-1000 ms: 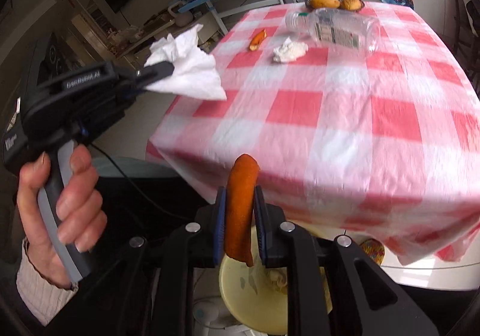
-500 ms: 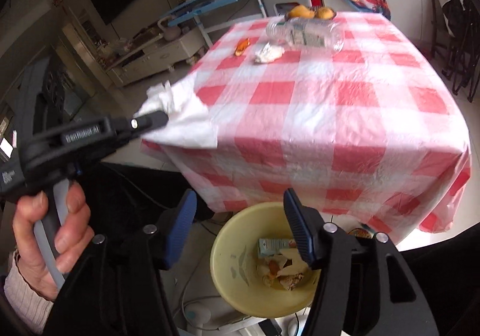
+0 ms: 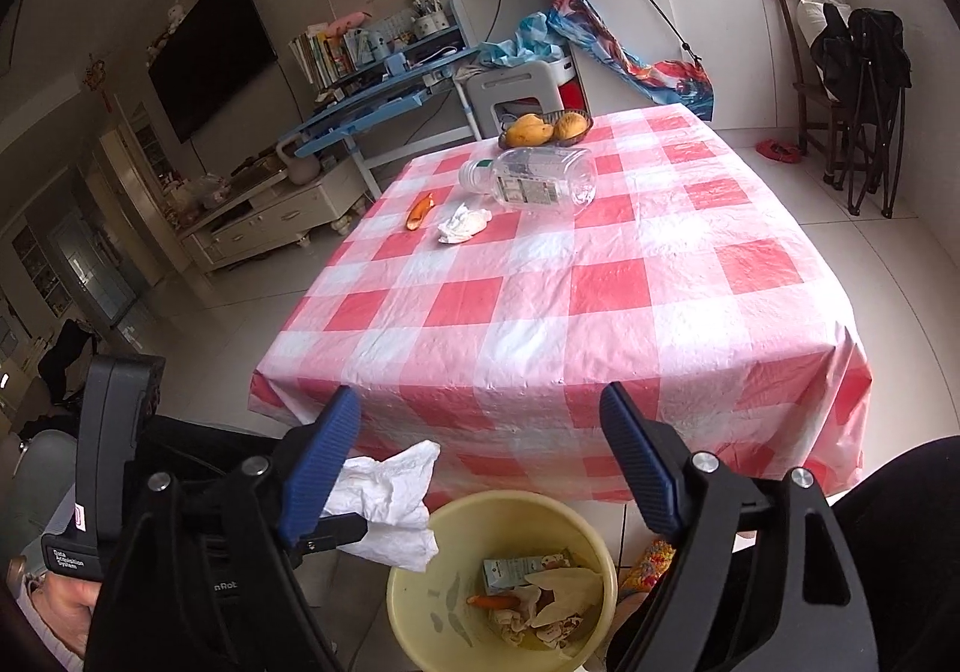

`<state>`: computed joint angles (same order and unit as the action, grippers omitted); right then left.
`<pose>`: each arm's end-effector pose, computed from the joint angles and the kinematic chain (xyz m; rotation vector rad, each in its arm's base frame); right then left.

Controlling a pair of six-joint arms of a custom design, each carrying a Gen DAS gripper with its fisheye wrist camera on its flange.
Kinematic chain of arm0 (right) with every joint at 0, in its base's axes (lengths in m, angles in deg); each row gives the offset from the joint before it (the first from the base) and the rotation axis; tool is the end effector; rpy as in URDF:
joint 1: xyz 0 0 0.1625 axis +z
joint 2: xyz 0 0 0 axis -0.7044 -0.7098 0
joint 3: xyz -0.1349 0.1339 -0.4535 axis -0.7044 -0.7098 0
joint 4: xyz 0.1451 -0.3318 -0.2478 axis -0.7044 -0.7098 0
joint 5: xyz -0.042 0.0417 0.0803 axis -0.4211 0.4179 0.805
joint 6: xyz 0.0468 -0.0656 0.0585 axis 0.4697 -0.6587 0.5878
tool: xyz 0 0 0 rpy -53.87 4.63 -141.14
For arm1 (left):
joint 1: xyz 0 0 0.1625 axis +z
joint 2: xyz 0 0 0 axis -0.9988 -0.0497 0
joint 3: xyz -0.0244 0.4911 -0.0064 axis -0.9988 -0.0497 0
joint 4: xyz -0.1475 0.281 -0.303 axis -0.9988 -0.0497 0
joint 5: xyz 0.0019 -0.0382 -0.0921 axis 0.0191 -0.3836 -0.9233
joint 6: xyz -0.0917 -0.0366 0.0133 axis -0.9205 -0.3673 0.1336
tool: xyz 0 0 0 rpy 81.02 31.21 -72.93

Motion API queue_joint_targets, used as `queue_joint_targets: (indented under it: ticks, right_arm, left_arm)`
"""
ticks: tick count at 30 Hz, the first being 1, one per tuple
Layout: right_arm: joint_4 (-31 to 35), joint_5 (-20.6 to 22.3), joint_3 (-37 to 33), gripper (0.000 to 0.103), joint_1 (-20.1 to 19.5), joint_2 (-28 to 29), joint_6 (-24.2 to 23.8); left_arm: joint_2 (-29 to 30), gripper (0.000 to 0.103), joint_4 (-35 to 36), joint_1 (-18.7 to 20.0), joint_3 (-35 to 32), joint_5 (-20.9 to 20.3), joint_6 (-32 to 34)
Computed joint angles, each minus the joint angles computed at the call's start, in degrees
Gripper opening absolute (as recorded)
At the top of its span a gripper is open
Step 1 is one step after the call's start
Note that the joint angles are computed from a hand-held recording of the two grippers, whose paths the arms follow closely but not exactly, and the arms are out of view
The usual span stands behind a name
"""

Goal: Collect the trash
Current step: 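Carry the plastic bag and bread piece to the yellow basin and open both grippers, then move both open grippers from the basin back over the table items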

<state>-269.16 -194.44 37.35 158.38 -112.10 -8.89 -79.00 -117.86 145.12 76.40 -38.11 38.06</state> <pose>0.3415 -0.5431 0.1068 0.5785 -2.6250 0.9710 -0.1143 -0.5324 0.2839 0.3470 2.6294 -0.4650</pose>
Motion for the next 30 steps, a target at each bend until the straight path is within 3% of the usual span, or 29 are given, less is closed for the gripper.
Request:
queue_joint_targets:
  ticks: [5,10,19,30]
  right_arm:
    - [0.39,-0.25,0.09,0.079,-0.41,-0.03,1.53]
    - [0.56,-1.33,-0.01,0.080,0.02,0.46,0.46]
    - [0.58,-3.18,-0.38,0.080,0.71,1.30,-2.16]
    - [0.83,-4.42,-0.65,0.082,0.92,1.70,-3.36]
  left_arm:
    - [-1.52,0.055,-8.15,0.75,1.10,-0.81,-0.24]
    - [-2.30,0.064,-17.79,0.45,2.93,2.64,-1.00]
    - [-1.79,0.068,-28.02,-1.39,4.94,8.76,2.67]
    - [-0.80,0.068,-31.20,-2.23,5.36,11.55,4.74]
